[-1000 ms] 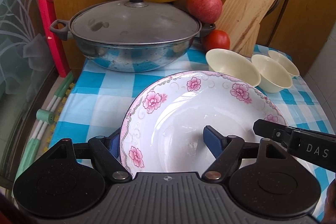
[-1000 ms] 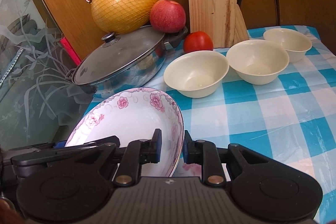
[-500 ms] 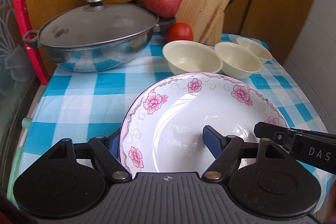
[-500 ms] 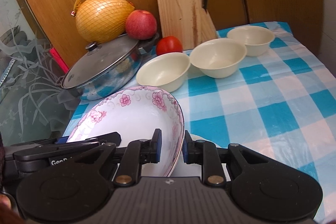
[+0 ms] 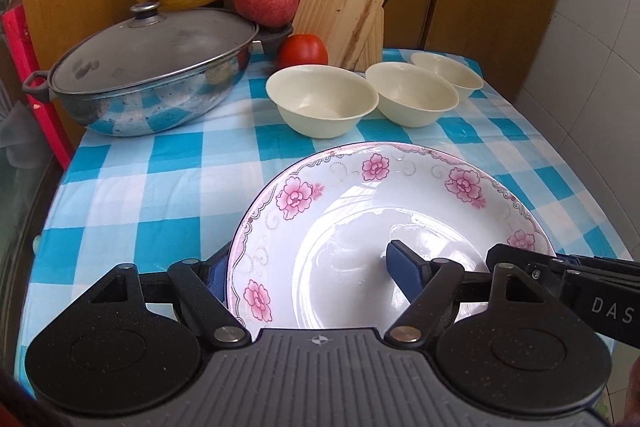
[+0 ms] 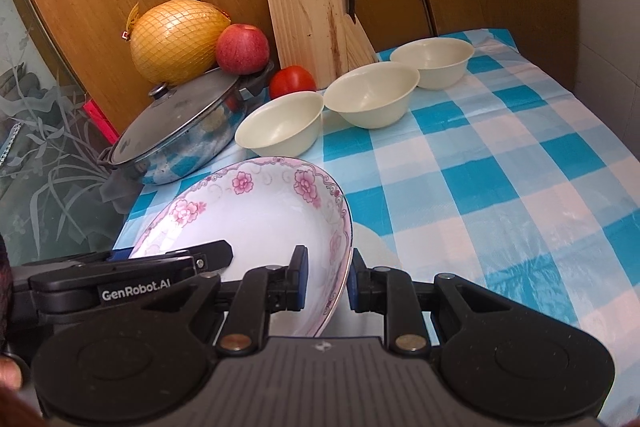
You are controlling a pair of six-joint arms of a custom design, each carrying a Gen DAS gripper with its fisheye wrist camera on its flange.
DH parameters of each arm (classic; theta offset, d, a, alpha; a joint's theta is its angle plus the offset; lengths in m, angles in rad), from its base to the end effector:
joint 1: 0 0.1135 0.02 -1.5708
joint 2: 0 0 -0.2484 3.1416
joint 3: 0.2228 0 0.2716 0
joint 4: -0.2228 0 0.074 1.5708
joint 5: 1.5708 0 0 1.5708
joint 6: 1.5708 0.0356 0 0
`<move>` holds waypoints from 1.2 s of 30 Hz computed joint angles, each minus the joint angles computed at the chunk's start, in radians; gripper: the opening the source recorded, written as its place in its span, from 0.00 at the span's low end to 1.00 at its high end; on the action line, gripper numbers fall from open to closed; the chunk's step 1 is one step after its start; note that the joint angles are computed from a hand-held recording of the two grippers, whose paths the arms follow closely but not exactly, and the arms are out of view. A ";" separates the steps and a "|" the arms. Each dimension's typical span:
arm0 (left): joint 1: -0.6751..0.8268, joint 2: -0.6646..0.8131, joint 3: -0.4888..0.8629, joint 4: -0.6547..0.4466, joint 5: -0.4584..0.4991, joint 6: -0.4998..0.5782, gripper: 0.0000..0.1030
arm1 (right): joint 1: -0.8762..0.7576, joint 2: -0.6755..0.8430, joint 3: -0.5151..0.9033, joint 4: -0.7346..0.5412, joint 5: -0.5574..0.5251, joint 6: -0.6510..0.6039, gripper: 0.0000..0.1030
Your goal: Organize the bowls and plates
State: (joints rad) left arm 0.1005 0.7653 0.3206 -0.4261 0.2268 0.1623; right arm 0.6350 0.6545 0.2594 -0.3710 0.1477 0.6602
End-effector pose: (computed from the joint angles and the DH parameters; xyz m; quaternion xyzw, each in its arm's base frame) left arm 0.1757 0.0097 0.1427 0.0676 0.9317 -0.0607 0.3517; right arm 0.1393 0.0962 0.1424 0.0405 0.9172 0.1814 0.3524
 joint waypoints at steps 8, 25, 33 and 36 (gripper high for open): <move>-0.040 -0.067 -0.034 -0.030 -0.021 0.000 0.80 | 0.068 -0.085 -0.020 -0.091 0.080 0.045 0.19; -0.092 -0.039 -0.052 -0.016 -0.048 -0.006 0.80 | 0.111 -0.106 -0.042 -0.138 0.153 0.057 0.19; -0.089 -0.018 -0.047 -0.011 -0.037 -0.009 0.80 | 0.134 -0.113 -0.044 -0.150 0.184 0.054 0.19; -0.091 -0.018 -0.048 -0.008 -0.037 -0.010 0.80 | 0.153 -0.095 -0.040 -0.143 0.207 0.055 0.19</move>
State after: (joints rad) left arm 0.0096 0.7476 0.2726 -0.4339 0.1894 0.1523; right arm 0.7877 0.5593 0.2193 -0.5144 0.3547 0.7148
